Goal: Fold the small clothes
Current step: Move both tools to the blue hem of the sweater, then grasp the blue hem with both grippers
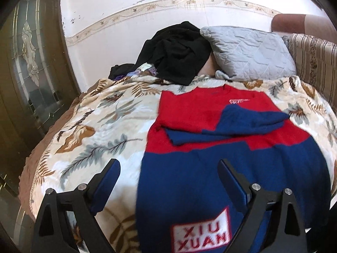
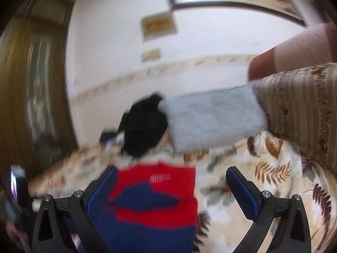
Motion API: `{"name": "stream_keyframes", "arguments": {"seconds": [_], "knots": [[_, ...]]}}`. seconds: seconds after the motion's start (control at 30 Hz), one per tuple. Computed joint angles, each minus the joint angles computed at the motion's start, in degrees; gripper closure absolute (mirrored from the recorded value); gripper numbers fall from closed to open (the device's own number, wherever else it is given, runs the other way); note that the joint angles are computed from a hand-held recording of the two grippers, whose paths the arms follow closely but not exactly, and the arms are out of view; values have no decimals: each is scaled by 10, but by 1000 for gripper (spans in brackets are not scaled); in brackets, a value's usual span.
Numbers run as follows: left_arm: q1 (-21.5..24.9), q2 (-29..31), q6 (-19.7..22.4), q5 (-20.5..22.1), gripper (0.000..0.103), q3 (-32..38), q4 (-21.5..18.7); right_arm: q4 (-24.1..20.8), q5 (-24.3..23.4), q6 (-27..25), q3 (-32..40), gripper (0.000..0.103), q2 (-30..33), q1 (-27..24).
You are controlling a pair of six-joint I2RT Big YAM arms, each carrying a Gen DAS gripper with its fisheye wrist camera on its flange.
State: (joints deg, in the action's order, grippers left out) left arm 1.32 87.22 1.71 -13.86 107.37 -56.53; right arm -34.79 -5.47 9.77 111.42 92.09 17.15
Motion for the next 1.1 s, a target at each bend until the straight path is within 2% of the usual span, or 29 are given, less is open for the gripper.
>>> {"name": "stream_keyframes", "arguments": {"seconds": [0.07,0.3,0.4,0.5,0.67,0.83,0.9,1.0,1.07,1.1], "knots": [[8,-12,-2,2,10,-17,-5,-53,-40,10,8,0,6,-11],[46,-41,-19,37,10,-62,-55,-145,-84,43,20,0,26,-37],[54,-47,-12,40,10,-77,-76,-227,-135,50,51,0,57,-43],[66,-56,-13,65,10,-88,-98,-292,-181,58,72,0,83,-44],[95,-72,-35,138,10,-104,-134,-313,-236,78,55,0,81,-45],[104,-79,-26,191,10,-113,-160,-339,-269,102,50,0,81,-44],[102,-80,-19,204,15,-115,-161,-349,-278,107,46,0,80,-42],[104,-74,-11,239,33,-111,-170,-363,-273,105,42,0,80,-35],[106,-64,-9,258,52,-104,-183,-369,-272,103,46,0,84,-31],[107,-59,-10,266,53,-102,-190,-372,-274,101,47,0,86,-30]]}}
